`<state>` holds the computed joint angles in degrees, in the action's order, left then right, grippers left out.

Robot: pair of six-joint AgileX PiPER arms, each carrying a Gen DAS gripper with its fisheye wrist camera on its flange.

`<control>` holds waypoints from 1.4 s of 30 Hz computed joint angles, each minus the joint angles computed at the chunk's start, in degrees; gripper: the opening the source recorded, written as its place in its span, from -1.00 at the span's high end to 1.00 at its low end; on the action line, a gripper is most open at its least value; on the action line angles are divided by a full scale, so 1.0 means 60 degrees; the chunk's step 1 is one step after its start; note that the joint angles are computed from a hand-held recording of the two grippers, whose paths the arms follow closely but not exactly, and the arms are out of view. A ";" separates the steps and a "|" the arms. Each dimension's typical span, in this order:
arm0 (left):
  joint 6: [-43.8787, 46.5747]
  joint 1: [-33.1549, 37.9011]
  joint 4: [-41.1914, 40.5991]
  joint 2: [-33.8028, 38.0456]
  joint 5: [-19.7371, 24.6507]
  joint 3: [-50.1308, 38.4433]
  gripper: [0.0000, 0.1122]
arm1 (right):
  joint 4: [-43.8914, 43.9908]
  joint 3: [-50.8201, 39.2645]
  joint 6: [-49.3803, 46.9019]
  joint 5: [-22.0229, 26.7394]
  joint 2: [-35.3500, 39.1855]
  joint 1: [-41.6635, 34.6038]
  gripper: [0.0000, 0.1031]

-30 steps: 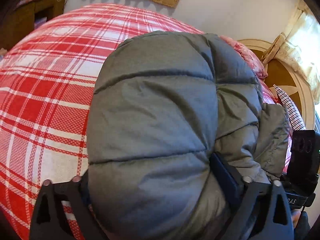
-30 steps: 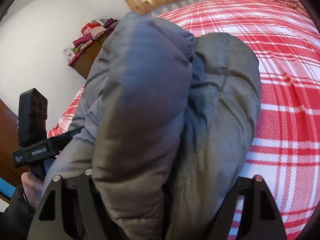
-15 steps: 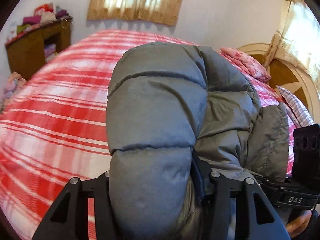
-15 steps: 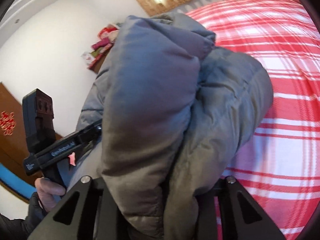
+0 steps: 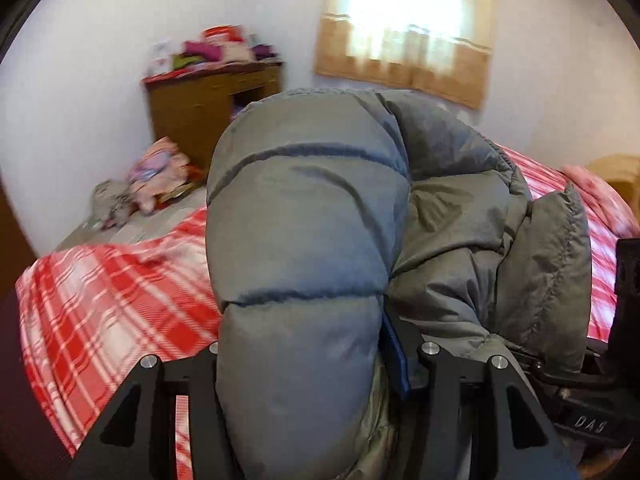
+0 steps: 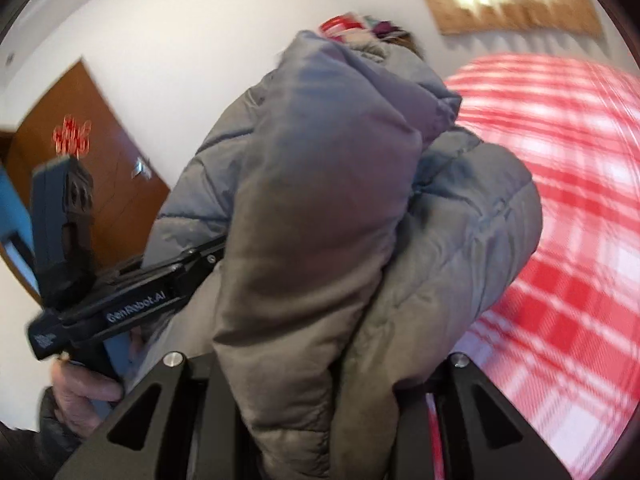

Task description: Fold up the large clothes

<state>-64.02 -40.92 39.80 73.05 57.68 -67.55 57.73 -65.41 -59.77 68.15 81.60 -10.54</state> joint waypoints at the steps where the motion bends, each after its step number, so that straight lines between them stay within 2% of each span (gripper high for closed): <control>1: 0.0036 0.0410 -0.0129 -0.0025 -0.0211 0.0216 0.07 | -0.0065 -0.0111 -0.0069 -0.0215 0.0210 0.0223 0.48; 4: 0.0218 0.1483 -0.0571 0.0213 -0.0948 0.0830 0.07 | -0.0545 -0.0292 0.0240 -0.1366 0.1013 0.1211 0.48; 6: 0.0174 0.1836 -0.0656 0.0550 -0.1251 0.1122 0.07 | -0.0803 -0.0216 0.0257 -0.1743 0.1465 0.1236 0.48; 8: 0.0070 0.2085 -0.0671 0.0696 -0.1681 0.1408 0.07 | -0.0604 -0.0257 0.0276 -0.1608 0.1827 0.0911 0.42; 11: 0.0044 0.2035 -0.0455 0.0785 -0.1857 0.1689 0.03 | -0.0733 -0.0511 0.0900 -0.1483 0.2015 0.0753 0.15; 12: 0.0080 0.2117 -0.0343 0.0766 -0.1975 0.1828 0.02 | -0.0971 -0.0433 0.1138 -0.1594 0.1879 0.0657 -0.07; 14: -0.0085 0.2067 -0.0010 0.0772 -0.2113 0.2033 -0.02 | -0.1211 -0.0586 0.1441 -0.1484 0.1806 0.0450 -0.27; 16: -0.0316 0.1950 0.0344 0.0721 -0.2224 0.2259 -0.04 | -0.1339 -0.0496 0.1491 -0.1176 0.1394 -0.0048 -0.29; 18: -0.0592 0.1639 0.0496 0.0673 -0.1933 0.2217 -0.04 | -0.1383 -0.0594 0.1567 -0.1047 0.1007 -0.0570 -0.29; 22: -0.0980 0.1297 0.0822 0.0838 -0.1560 0.2106 -0.05 | -0.1685 -0.1033 0.2215 -0.2087 0.0037 -0.0543 -0.32; 23: -0.0953 0.1259 0.0846 0.0911 -0.1432 0.1991 -0.05 | -0.1835 -0.1312 0.2440 -0.2225 -0.0121 -0.0291 -0.32; 26: -0.0977 0.1091 0.0884 0.1101 -0.1114 0.1755 -0.05 | -0.3733 -0.2572 0.4337 -0.2786 0.0168 0.1555 -0.15; 28: -0.0833 0.1053 0.0808 0.1208 -0.0962 0.1598 -0.05 | -0.4919 -0.3112 0.5495 -0.2850 0.0733 0.2550 0.22; 30: -0.0722 0.1121 0.0710 0.1203 -0.1004 0.1589 -0.05 | -0.6004 -0.3781 0.6792 -0.3171 0.1962 0.3104 0.47; 31: -0.0673 0.1155 0.0669 0.1188 -0.1035 0.1597 -0.06 | -0.6427 -0.3900 0.6994 -0.3044 0.2233 0.3178 0.49; 33: -0.0632 0.1170 0.0656 0.1213 -0.1052 0.1584 -0.10 | -0.7223 -0.3426 0.7748 -0.3677 0.2621 0.3350 0.50; 35: -0.0546 0.1177 0.0708 0.1314 -0.1124 0.1565 -0.19 | -0.6750 -0.2731 0.7301 -0.4244 0.2637 0.3031 0.50; 38: -0.0573 0.1227 0.0742 0.1499 -0.1191 0.1472 -0.27 | -0.5387 -0.2256 0.6362 -0.4251 0.2606 0.2333 0.54; 40: -0.0694 0.1218 0.0848 0.1649 -0.1198 0.1413 -0.32 | -0.5439 -0.2229 0.6336 -0.4474 0.2725 0.2384 0.56; 42: -0.0840 0.1137 0.0925 0.1803 -0.1090 0.1335 -0.36 | -0.6019 -0.1933 0.6508 -0.5053 0.2620 0.2677 0.56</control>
<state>-69.06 -34.10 45.35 83.87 51.14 -59.54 21.62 -77.01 -20.73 37.83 97.32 5.52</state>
